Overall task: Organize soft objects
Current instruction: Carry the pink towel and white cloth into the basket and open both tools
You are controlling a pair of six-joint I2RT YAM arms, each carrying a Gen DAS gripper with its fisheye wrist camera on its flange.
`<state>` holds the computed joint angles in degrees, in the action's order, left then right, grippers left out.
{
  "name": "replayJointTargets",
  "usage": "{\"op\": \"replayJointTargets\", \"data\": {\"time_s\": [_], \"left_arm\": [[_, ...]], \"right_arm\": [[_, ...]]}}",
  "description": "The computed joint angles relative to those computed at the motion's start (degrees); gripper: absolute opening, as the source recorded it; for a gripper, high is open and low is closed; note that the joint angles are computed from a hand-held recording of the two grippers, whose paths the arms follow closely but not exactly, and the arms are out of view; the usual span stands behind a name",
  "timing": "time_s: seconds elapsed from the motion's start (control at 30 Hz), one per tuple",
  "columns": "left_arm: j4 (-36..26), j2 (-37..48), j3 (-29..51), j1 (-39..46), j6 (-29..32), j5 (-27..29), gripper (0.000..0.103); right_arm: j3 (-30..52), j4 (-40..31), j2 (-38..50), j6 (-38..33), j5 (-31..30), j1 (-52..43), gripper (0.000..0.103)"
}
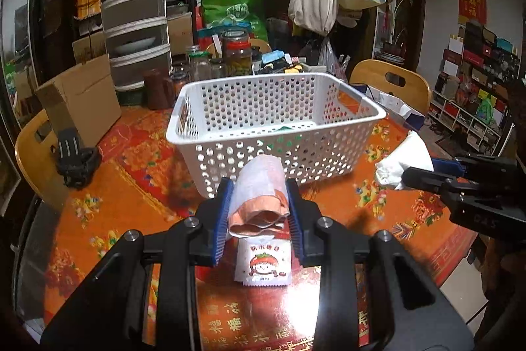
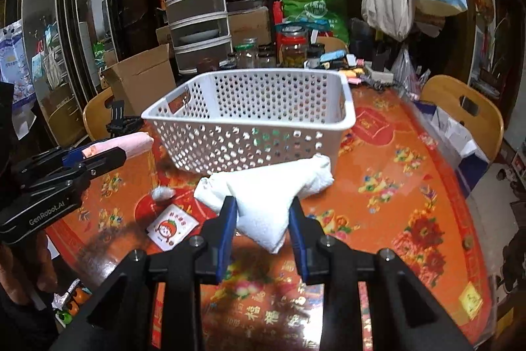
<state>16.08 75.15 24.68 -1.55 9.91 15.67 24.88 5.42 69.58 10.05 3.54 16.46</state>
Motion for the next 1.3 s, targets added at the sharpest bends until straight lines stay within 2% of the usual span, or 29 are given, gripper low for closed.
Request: {"op": "replayJointTargets", "data": {"time_s": [0.4, 0.53, 0.63, 0.77, 0.93, 1.17, 1.3], "left_arm": [[-8.34, -3.05, 7.67, -0.77, -0.28, 0.43, 0.029], [-11.83, -0.46, 13.72, -0.69, -0.52, 1.37, 0.029], [-14.88, 2.43, 19.57, -0.57, -0.84, 1.66, 0.029], [-19.87, 9.2, 29.96, -1.58, -1.09, 0.69, 0.029], [-29.0, 23.11, 47.62, -3.62, -1.94, -1.69, 0.029], [-40.79, 41.25, 69.19, -6.31, -2.42, -6.69, 0.029], [-47.48, 51.42, 80.99, -7.17, -2.66, -9.71, 0.029]], "right_arm": [[5.29, -4.26, -1.18, -2.24, 3.19, 1.43, 0.03], [8.53, -5.64, 0.08, -3.37, 3.43, 1.37, 0.03], [13.9, -8.14, 3.22, -4.76, 1.88, -0.3, 0.03], [23.54, -12.18, 10.32, -6.36, -1.33, -3.74, 0.03], [38.31, -19.07, 22.28, -6.62, -3.74, -6.31, 0.03], [58.47, -29.73, 41.34, -6.94, -5.14, -8.4, 0.03], [66.97, -35.06, 49.8, -7.66, -4.49, -8.14, 0.03]]}}
